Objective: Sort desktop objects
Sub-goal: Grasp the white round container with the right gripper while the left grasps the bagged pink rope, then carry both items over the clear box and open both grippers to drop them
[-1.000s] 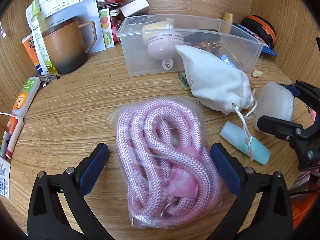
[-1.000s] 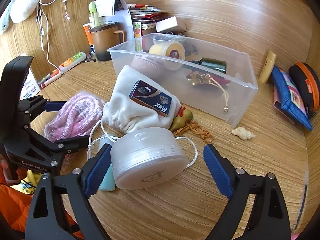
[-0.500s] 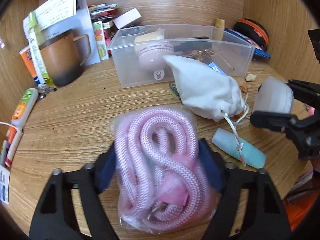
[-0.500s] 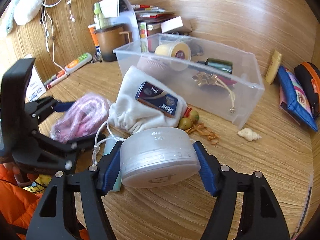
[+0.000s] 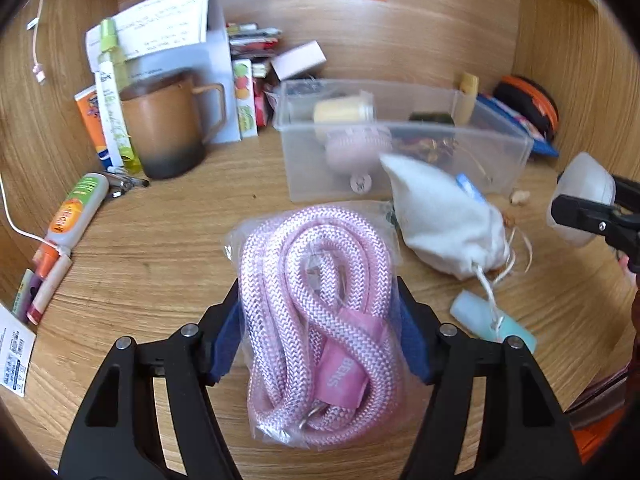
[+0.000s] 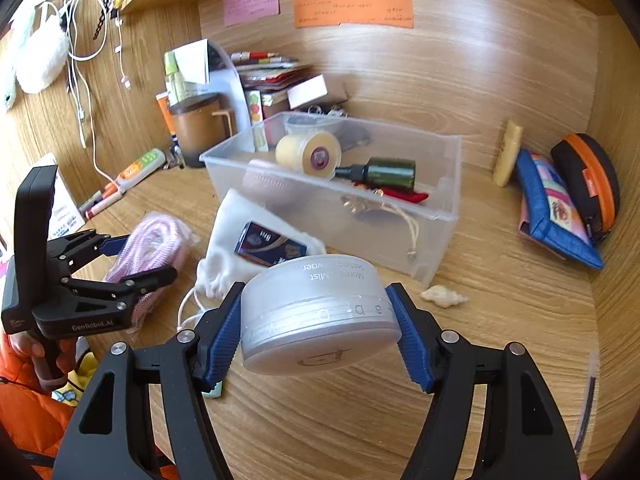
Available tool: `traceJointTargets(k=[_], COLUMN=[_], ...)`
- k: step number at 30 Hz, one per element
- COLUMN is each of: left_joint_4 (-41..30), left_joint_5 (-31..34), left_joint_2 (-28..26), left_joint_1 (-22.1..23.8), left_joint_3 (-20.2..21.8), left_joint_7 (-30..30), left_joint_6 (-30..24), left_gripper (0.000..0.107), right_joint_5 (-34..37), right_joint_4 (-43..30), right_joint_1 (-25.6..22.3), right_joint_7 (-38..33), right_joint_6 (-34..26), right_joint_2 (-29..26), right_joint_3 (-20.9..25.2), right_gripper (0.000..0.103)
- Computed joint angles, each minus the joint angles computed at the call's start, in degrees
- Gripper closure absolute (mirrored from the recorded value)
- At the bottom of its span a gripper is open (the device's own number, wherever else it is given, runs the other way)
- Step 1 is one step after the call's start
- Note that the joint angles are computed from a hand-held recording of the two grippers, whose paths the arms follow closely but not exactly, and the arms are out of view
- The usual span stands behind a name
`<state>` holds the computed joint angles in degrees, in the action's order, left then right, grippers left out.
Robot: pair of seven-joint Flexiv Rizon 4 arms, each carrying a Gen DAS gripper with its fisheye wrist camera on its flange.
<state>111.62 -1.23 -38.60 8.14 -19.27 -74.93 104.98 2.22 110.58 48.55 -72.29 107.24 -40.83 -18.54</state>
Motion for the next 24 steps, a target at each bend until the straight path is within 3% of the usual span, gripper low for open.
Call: traceJointTargets(k=[5,7,14,24], left_joint_4=[1.0,1.3,-0.4,-5.0], left_joint_5=[1.6,3.3,5.8,5.3], left_joint_2=[1.0,1.1,0.9,0.6], left_joint_1=[2.7,5.4,8.4,7.2], left_joint_3=[-2.5,-5.3,-8.7,-7.8], left_joint_7=[-1.5,-2.2,-3.3,-3.1], left_joint_6=[2.8,3.2,2.7,1.7], left_gripper=[0.04,0.04,0.04,0.04], right_joint_5=[1.2,1.7,3.8,3.5], right_joint_4=[0.5,0.5,-0.8,-3.9], right_joint_1=[0.8,0.7,2.5,1.6], right_joint_7=[-0.4,-0.8,-3.1,-2.7], right_joint_6=[1.2,2.0,2.3,0.8], right_joint_2=[1.0,1.6,2.4,2.1], right_joint_3=[-1.1,-1.0,-2.9,-3.9], right_gripper=[0.037,0.037,0.037,0.037])
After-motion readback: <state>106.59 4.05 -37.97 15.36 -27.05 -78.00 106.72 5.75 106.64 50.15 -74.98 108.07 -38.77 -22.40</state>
